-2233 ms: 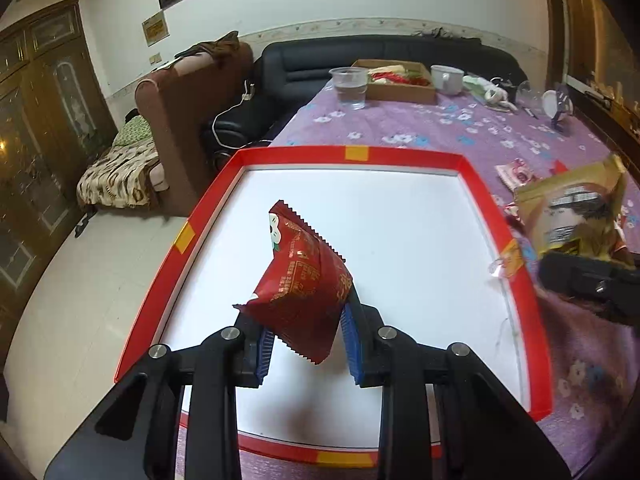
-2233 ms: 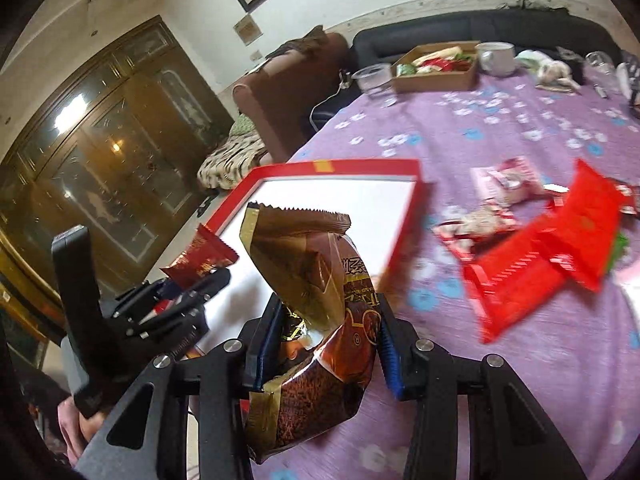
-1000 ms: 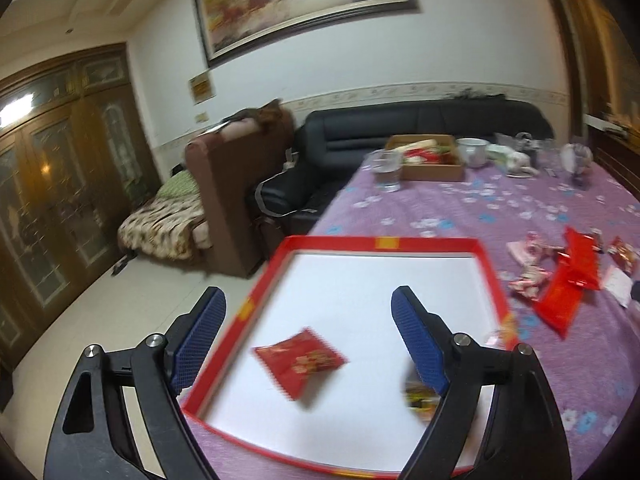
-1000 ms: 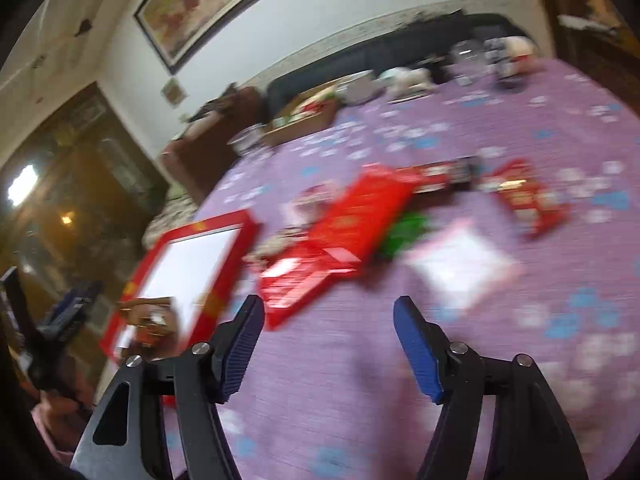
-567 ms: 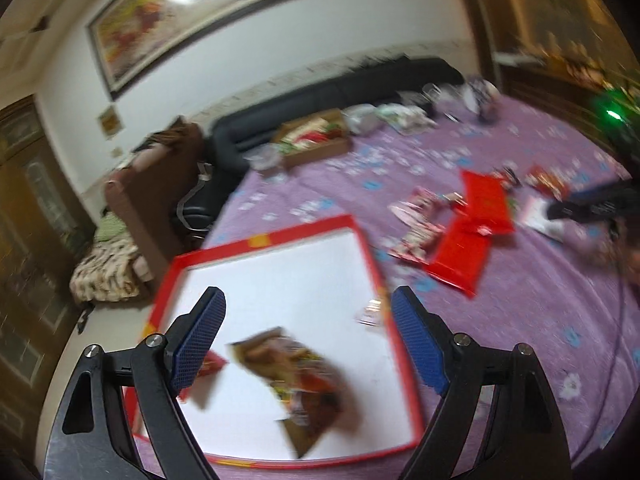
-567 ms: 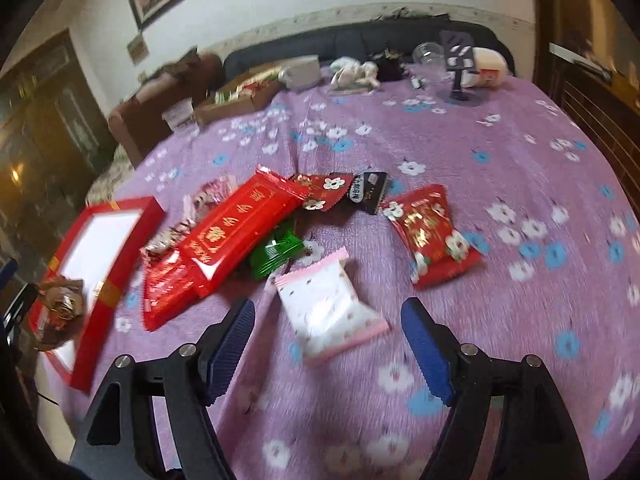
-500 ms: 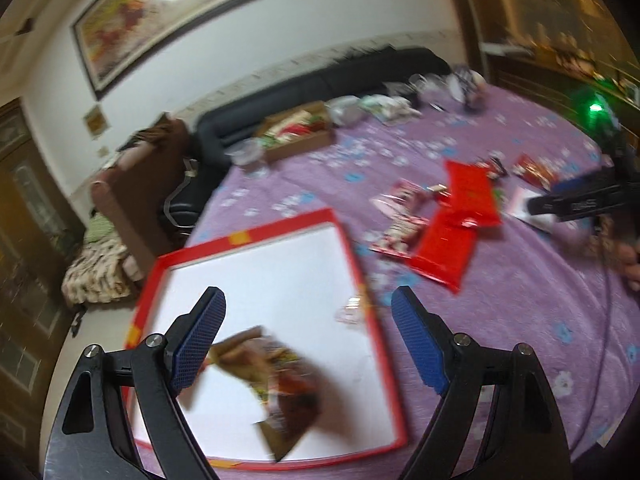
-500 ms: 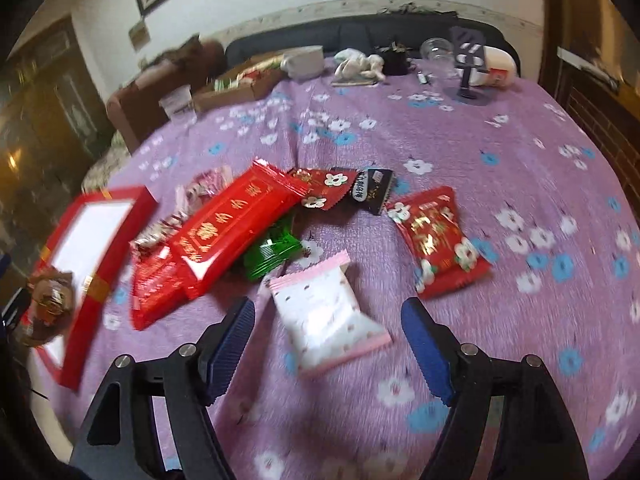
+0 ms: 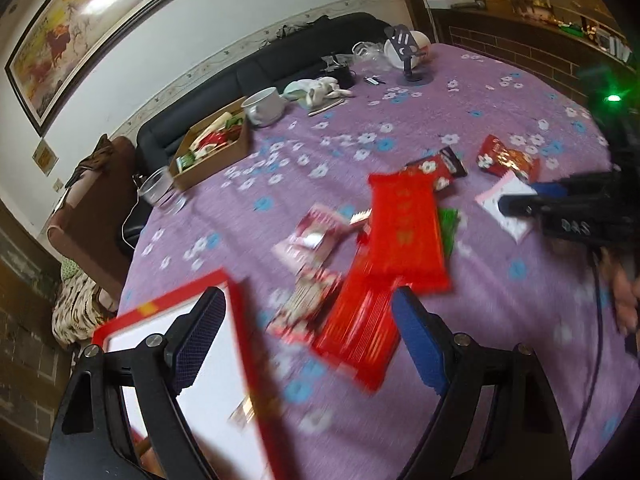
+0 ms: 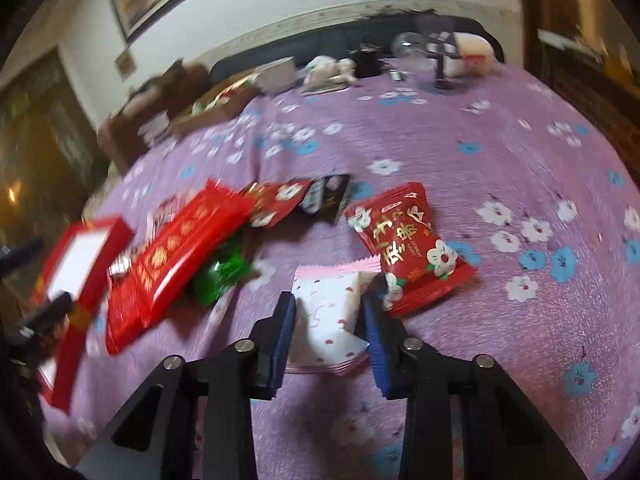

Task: Organize snacks
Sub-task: 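Grasp the pink-white packet with the right gripper while the left grasps the long red packet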

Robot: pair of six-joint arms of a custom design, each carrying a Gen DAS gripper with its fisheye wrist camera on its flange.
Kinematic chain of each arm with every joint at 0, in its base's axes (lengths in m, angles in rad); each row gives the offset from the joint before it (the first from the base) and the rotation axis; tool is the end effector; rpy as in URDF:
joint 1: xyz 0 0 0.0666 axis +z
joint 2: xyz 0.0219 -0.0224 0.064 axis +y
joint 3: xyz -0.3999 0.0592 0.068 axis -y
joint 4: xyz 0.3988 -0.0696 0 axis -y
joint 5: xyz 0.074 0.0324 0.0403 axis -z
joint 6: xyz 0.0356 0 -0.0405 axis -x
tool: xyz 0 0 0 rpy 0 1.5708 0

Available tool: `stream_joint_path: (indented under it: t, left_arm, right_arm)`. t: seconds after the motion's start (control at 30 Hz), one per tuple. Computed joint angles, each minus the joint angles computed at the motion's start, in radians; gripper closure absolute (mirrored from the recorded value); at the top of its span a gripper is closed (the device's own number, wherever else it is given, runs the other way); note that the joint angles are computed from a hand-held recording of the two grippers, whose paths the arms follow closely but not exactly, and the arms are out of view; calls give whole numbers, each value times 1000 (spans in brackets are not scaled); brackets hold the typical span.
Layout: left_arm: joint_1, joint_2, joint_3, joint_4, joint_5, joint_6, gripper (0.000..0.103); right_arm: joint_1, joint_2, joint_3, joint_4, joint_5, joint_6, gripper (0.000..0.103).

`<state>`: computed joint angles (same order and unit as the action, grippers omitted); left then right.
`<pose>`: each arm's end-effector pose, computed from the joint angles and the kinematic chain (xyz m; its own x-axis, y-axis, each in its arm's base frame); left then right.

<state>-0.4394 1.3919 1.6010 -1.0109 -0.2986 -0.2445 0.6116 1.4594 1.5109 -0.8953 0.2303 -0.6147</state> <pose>0.4412 -0.1962 0.5412 -0.5774 0.5271 -0.6236 0.3723 0.8497 0.3735 0.4268 0.2889 0.4748 -0.7505 0.1595 -0.6413 -0.0024 0.9698 0.2440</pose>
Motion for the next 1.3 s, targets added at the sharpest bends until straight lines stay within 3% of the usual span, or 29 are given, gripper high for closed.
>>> stream_joint_path:
  t: [0.23, 0.4, 0.5, 0.63, 0.73, 0.8, 0.83, 0.87, 0.97, 1.13, 1.3]
  left_arm:
    - [-57, 156, 137, -89, -46, 53, 17]
    - [-85, 189, 157, -107, -55, 43, 17]
    - [-82, 213, 170, -137, -57, 50, 17]
    - [-60, 214, 159, -134, -10, 67, 17]
    - [-41, 212, 155, -129, 48, 85, 18]
    - [-29, 212, 155, -126, 86, 99, 31]
    - [-21, 213, 157, -130, 122, 107, 43]
    - [-17, 213, 159, -133, 141, 117, 48]
    - [-14, 208, 150, -119, 144, 127, 53]
    - [9, 166, 109, -96, 198, 199, 54]
    - [22, 55, 6, -33, 206, 211, 54]
  right_arm:
    - [-28, -16, -18, 60, -72, -20, 79]
    - [-42, -11, -10, 36, -112, -39, 79]
    - [-42, -1, 4, 6, -130, -36, 72]
    - [-14, 20, 37, -41, -73, 15, 62]
    - [31, 53, 73, -89, 30, 98, 53]
    - [58, 79, 97, -126, 111, 147, 51]
    - [60, 79, 96, -123, 116, 156, 54]
    - [56, 72, 86, -111, 103, 154, 56]
    - [40, 50, 61, -88, 90, 120, 65]
    - [28, 42, 52, -71, 75, 105, 68]
    - [1, 13, 23, -24, 9, 57, 75]
